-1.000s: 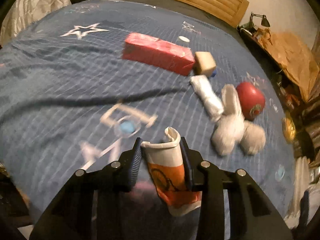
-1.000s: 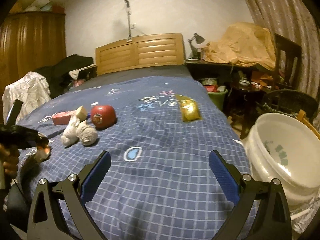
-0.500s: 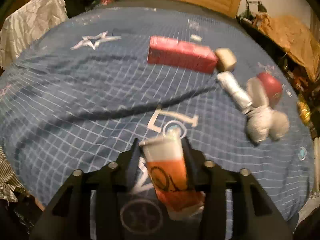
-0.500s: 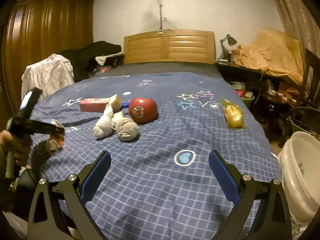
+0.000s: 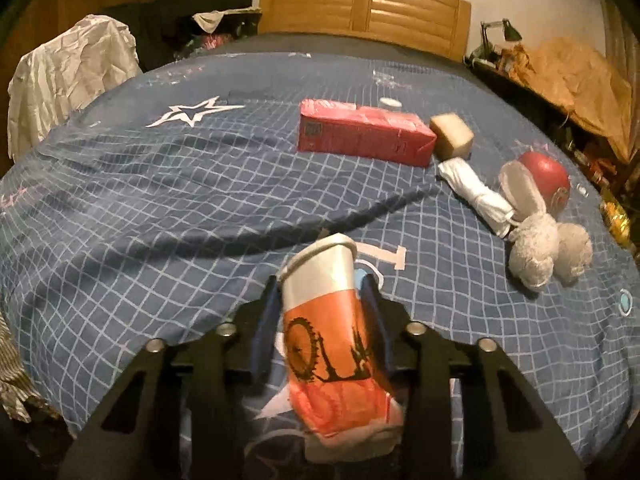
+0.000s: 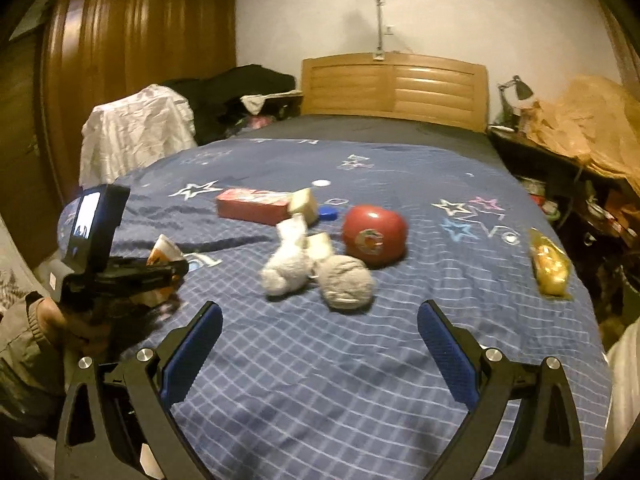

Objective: Collect trash
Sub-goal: 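Grasp the orange paper cup with the left tool, then grasp the white face mask with the right tool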

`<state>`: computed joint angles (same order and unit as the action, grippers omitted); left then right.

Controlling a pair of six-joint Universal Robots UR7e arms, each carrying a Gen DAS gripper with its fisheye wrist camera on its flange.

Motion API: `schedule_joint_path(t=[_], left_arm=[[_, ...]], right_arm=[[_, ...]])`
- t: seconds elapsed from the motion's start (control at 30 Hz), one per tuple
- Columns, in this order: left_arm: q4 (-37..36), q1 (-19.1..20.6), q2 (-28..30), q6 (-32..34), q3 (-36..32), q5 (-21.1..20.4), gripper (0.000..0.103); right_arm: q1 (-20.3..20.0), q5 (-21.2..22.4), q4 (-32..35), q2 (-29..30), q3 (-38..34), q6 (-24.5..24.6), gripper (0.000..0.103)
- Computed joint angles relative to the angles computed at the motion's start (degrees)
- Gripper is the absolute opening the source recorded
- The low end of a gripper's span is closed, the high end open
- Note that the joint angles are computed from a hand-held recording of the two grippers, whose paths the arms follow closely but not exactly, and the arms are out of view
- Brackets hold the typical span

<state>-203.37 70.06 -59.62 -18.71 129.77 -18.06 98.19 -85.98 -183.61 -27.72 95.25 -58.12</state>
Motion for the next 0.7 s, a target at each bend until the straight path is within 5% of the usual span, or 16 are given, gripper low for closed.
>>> schedule_joint_path(t=[0.23,0.53,0.7], left_arm=[[-22.05,-1.14,3.27,15.08,-0.72,3.69,0.029],[-19.24,3.2,1.01,10.37,0.44,-2.81,0.029],[-19.94,3.52,1.12,10.96,0.54,-4.1,0.03]], right_arm=[[2.46,0.6,5.92,1.8,-2.58,-1.73,0.074],[7.72,-1.83,13.08,9.19,-13.37,-2.29,0.049],[12.47,-12.82,10.89,18.78,-23.59,-7.23,0.048]])
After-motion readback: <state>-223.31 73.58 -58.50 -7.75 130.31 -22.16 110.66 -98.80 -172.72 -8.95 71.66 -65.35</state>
